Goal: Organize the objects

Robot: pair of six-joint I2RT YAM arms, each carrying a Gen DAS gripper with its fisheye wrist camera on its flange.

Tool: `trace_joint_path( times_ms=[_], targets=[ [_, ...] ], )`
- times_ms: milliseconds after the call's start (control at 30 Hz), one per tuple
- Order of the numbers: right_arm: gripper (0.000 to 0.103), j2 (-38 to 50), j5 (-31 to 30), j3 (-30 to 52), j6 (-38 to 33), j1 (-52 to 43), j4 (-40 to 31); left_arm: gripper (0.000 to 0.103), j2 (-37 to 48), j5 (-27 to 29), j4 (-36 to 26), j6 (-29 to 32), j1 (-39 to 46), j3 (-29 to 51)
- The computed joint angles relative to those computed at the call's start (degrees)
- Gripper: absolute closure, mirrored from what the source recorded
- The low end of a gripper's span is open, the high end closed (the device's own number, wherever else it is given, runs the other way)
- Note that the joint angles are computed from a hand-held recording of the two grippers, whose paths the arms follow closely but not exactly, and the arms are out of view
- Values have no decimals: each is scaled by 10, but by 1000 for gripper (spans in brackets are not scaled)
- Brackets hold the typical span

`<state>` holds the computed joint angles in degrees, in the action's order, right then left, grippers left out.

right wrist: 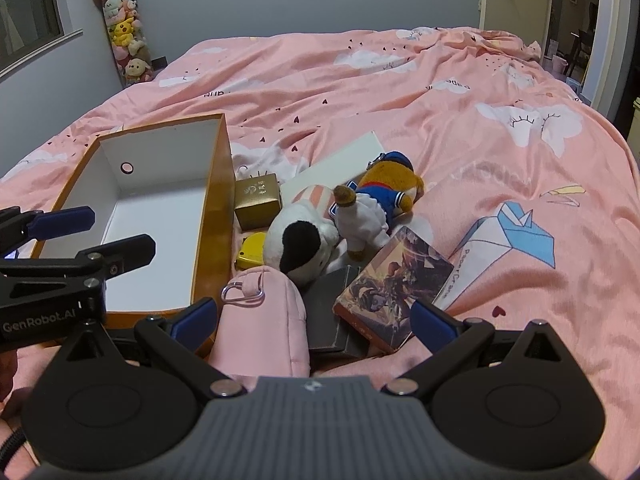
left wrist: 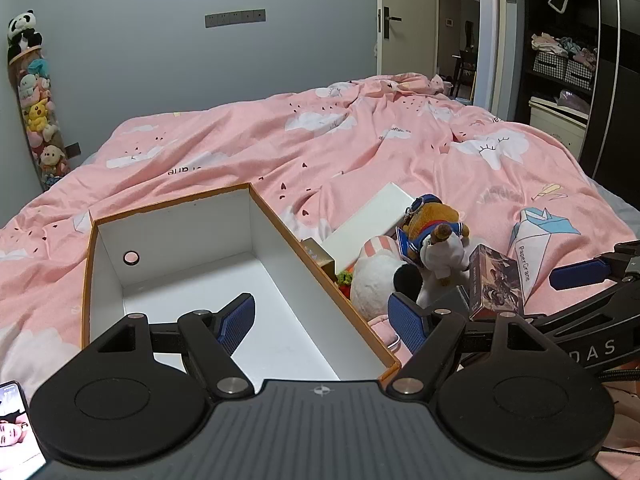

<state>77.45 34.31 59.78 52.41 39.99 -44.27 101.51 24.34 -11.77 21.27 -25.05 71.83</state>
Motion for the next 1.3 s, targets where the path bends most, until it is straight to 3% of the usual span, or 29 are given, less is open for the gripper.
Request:
trace_joint_path(
  times_ms=[633,833,900,967,1067,1167,1300],
  targets=[
    [1,-1,-13,-3,-5,-9,6,16,2,5,-8,4,-2,1],
    [1,-10,-22,-14,-8,-15,20,21,10,18,-31,17,-2,18],
    [1,-12,-24,-14,-11,-19,21,27,18,22,-47,29,-5,32],
    [2,-14,-26,-14,-20,-27,23,33,32,30,-75,45,-6,58],
    [14,-17,-36,-10,-48,-47,26,44,67,53,-146,75,-11,126],
    [24,-22,-53,-6,-79,-81,33,46,120,79,-239,103,-20,221],
    [34,-31,-96,3,-121,-143,51,46,206,62,-347,158,-53,365]
  ],
)
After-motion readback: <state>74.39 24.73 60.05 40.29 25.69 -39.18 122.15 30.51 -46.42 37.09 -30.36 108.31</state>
